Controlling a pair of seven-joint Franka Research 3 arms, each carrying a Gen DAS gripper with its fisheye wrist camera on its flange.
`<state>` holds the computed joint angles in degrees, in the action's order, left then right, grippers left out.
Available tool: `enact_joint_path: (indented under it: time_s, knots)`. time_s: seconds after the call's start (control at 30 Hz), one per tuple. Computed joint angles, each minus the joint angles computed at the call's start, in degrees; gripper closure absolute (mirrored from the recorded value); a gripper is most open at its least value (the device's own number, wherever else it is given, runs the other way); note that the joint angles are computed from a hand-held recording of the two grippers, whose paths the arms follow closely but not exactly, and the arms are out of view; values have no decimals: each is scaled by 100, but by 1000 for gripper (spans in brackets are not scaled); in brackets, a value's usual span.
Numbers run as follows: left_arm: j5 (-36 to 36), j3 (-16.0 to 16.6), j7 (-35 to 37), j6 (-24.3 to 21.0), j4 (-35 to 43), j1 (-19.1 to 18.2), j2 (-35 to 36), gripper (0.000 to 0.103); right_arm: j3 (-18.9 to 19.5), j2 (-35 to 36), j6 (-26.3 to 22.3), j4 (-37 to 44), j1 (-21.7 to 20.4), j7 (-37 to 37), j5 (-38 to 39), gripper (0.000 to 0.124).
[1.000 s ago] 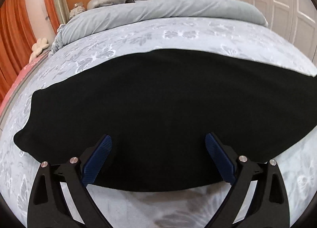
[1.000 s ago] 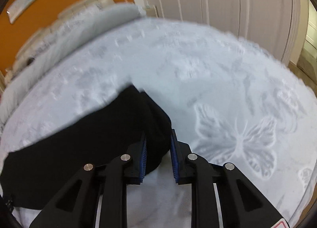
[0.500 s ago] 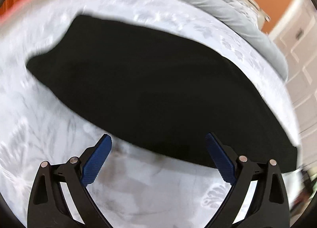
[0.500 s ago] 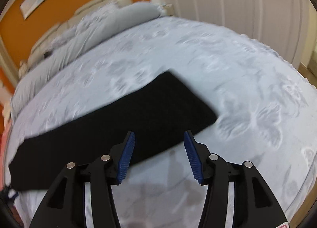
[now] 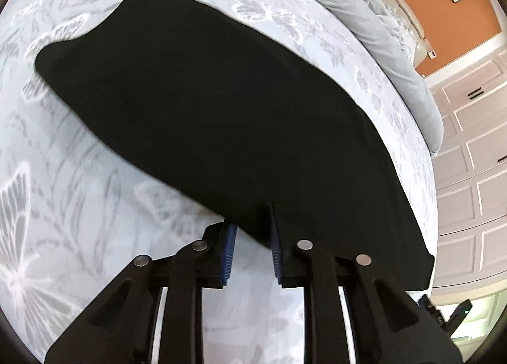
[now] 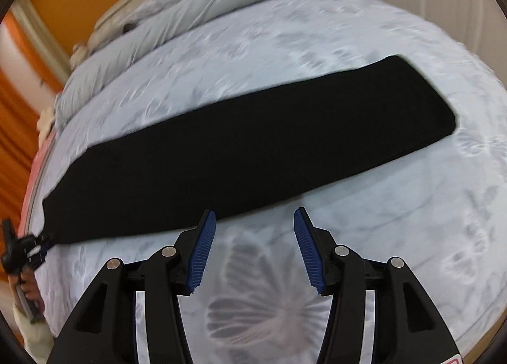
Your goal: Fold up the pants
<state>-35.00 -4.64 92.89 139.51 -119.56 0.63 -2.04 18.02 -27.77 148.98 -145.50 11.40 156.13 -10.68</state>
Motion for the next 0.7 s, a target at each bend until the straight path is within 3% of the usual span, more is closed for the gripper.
enact_joint_path:
  time_s: [0.17,0.27,0.37,0.4,0.43,0.47,0.53,0.63,0.7]
  knots:
    - [-262,23,309,76,-118,-40,-187,84,-232,398,106,171,337,-405,404,73]
    - [-288,45,529,133,-48,-87,-111,85,-351,606,454,189,428,-578,647,73]
    - [-333,-2,518,102,154,-83,126,94,-446,729,837,124,423,-595,876,73]
    - [-375,-25,521,136,201,-73,196,95,-532,820,1055,92,462,-654,1049,78]
    - [-380,-43,532,149,223,-54,225,97,-572,891,1180,82,469,-705,1157,104]
    - [-392,-59,543,180,223,-36,233,99,-536,954,1238,94,400,-671,1149,119]
    - [-498,-85,633,291,189,-13,193,99,-309,913,1481,41,136,-347,904,120]
    - [-559,-86,900,491,-29,-48,-95,99,415,499,1496,128,-572,269,-136,120]
    - [-405,-53,943,570,-132,-92,-201,98,430,440,1366,154,-570,214,-287,120]
